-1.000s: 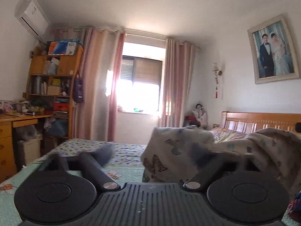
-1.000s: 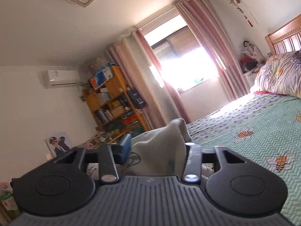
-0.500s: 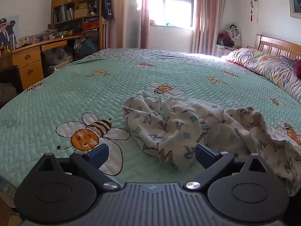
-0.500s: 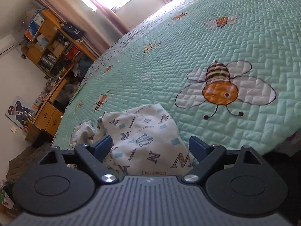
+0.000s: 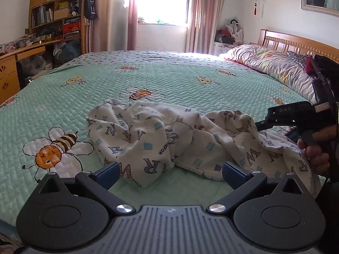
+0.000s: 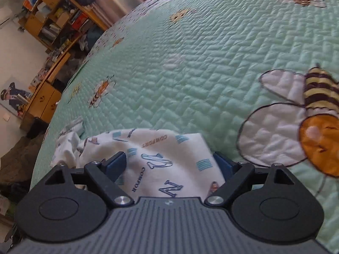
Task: Fold clothes
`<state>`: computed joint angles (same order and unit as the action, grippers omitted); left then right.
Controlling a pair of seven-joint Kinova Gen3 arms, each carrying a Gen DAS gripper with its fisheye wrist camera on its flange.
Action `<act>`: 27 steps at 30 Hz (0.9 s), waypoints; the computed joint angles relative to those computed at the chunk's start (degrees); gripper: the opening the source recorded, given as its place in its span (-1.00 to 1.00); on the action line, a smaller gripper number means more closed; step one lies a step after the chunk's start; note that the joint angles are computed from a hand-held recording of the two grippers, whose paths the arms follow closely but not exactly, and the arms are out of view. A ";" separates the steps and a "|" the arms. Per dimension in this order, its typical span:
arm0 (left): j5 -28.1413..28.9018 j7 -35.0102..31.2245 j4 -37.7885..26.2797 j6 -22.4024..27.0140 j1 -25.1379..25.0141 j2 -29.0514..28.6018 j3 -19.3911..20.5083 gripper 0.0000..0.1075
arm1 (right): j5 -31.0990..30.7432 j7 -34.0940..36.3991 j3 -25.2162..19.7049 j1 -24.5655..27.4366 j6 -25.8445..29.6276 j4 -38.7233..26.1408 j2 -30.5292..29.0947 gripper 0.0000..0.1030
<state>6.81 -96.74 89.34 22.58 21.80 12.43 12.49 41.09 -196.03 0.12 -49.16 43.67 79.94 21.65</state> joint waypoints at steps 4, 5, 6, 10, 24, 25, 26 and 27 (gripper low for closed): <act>-0.19 0.74 -0.82 0.99 0.24 0.60 -0.33 0.90 | 6.28 4.36 2.67 -4.45 6.92 -7.70 2.35 -0.83; -0.07 1.00 -0.89 0.97 0.21 0.60 -0.37 0.90 | 8.61 5.30 5.33 -6.81 9.25 -9.73 2.30 -0.84; 0.20 1.33 -0.91 0.89 0.13 0.57 -0.38 0.90 | 10.94 6.32 7.98 -8.94 11.58 -11.63 2.20 -0.85; 3.92 0.40 -1.19 0.52 -1.97 0.75 1.10 0.90 | 18.04 10.03 15.93 -14.81 20.90 -17.21 3.27 -0.33; 11.31 -7.64 -1.01 -0.66 -4.42 2.07 4.20 0.90 | 11.17 17.74 15.00 -20.57 47.86 -22.91 14.83 0.38; 11.34 -7.29 -0.98 -0.86 -4.00 2.11 4.02 0.90 | 13.10 17.82 12.35 -19.71 46.46 -23.59 14.37 0.37; 11.25 -6.83 -1.07 -0.81 -3.59 2.16 3.78 0.90 | 15.32 16.98 9.69 -18.87 44.13 -23.23 13.57 0.38; 10.80 -6.24 -1.18 -0.60 -3.06 2.16 3.38 0.90 | 17.65 16.85 7.04 -17.74 41.80 -23.27 13.33 0.40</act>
<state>17.61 -102.98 88.16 21.98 18.74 14.59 15.86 58.74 -179.18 7.15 -66.89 85.47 56.67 34.98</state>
